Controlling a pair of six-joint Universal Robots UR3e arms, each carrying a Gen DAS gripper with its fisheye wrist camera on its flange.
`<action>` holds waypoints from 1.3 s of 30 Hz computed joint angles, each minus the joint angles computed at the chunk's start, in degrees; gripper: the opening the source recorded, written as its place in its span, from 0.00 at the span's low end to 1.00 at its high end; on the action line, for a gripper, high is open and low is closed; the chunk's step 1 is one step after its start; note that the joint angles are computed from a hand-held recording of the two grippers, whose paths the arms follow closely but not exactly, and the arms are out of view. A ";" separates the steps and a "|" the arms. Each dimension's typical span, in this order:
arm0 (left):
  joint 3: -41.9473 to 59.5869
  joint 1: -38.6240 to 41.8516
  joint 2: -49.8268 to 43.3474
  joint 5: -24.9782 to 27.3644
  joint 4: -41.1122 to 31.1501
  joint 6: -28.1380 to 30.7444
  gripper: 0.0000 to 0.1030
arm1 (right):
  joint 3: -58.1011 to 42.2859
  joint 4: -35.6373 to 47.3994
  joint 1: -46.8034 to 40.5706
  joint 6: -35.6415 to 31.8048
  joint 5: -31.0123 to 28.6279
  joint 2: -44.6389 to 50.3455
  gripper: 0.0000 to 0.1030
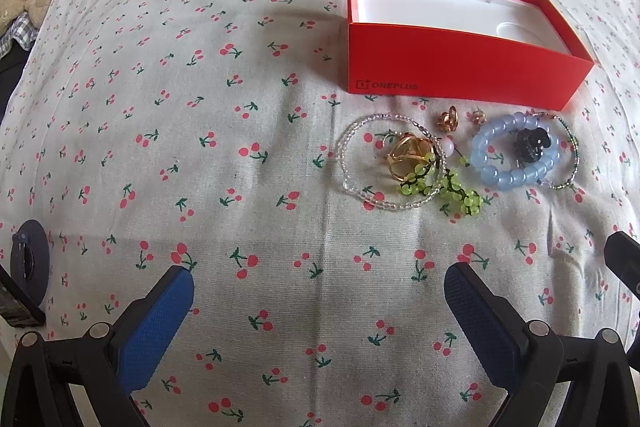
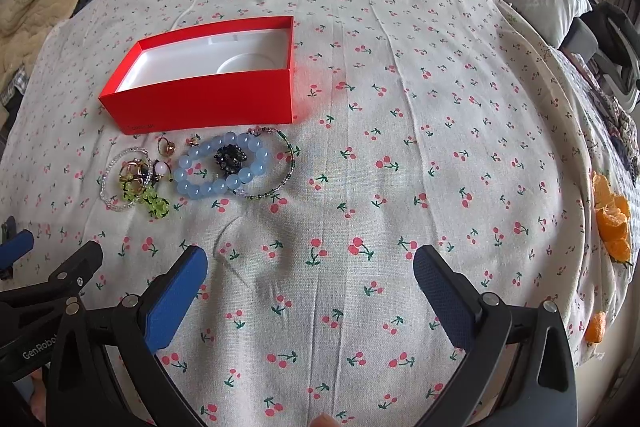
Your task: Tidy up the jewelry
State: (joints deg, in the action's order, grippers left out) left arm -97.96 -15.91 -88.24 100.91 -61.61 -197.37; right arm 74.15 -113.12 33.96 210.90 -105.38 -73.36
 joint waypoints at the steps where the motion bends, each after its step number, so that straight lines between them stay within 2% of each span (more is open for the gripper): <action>1: -0.08 0.09 0.08 -0.12 0.00 0.08 1.00 | -0.04 0.00 0.03 0.06 0.00 0.05 1.00; 19: -0.36 1.13 0.87 -1.13 -0.43 0.86 1.00 | 0.32 -0.30 -0.01 0.02 0.04 -0.05 1.00; 27: -0.13 1.05 1.90 0.20 -0.18 1.59 1.00 | 0.76 -0.83 0.01 -0.37 0.29 -0.36 1.00; 35: 3.31 0.85 1.47 -0.81 -5.19 0.75 1.00 | 0.28 -0.19 0.52 -0.27 -0.93 -1.09 1.00; 39: 2.59 0.08 2.46 0.26 -4.10 -0.01 1.00 | 1.33 -0.69 0.76 -0.66 -1.41 -2.01 1.00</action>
State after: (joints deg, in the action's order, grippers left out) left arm -95.37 -15.83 -85.78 101.18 -65.72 -197.39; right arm 75.48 -113.81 34.72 210.24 -106.79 -75.37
